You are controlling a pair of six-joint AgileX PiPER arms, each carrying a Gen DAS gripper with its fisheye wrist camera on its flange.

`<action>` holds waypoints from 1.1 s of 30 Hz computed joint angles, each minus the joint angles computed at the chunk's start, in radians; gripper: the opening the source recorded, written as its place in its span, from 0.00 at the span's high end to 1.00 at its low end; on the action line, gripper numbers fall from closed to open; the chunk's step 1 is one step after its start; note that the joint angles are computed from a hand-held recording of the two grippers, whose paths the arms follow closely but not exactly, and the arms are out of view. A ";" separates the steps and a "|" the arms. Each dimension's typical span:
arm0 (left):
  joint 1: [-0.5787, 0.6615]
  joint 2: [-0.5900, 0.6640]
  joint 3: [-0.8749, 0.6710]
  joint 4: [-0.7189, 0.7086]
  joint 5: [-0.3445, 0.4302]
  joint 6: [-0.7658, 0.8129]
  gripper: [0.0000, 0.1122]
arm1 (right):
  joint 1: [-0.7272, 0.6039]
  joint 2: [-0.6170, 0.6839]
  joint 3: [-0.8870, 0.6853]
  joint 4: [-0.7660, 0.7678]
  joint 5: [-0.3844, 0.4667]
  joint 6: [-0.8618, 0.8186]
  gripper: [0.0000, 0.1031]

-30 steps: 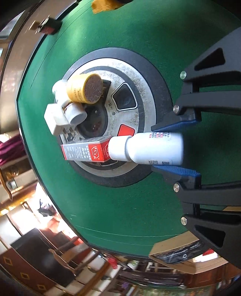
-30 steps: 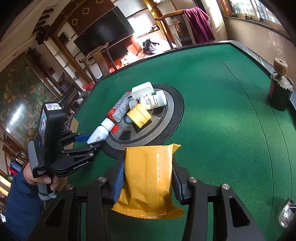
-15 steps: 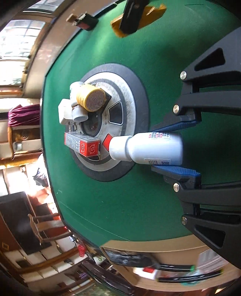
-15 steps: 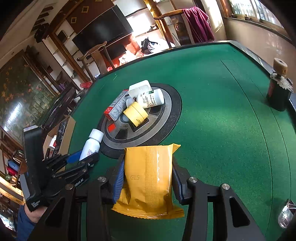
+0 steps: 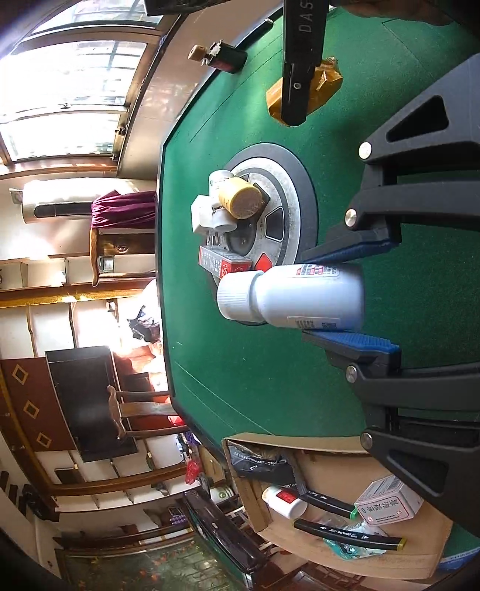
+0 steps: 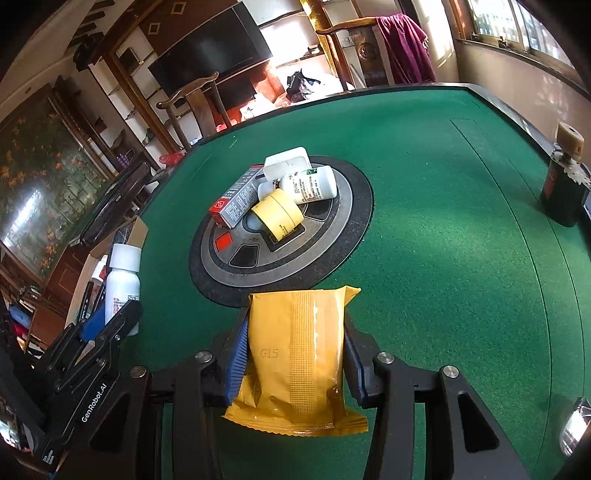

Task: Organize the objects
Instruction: 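Carry the white bottle and yellow packet over the cardboard tray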

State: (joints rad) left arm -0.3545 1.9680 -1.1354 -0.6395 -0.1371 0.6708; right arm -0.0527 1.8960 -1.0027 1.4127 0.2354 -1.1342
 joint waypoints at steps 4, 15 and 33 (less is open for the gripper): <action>0.000 0.015 -0.025 -0.045 0.018 0.060 0.70 | 0.017 0.004 0.003 0.004 -0.015 -0.010 0.53; -0.023 -0.010 0.032 0.095 -0.083 -0.061 0.70 | 0.025 -0.019 0.028 0.121 -0.004 -0.129 0.53; -0.031 -0.043 0.087 0.191 -0.163 -0.143 0.70 | 0.041 -0.037 0.052 0.213 0.004 -0.221 0.53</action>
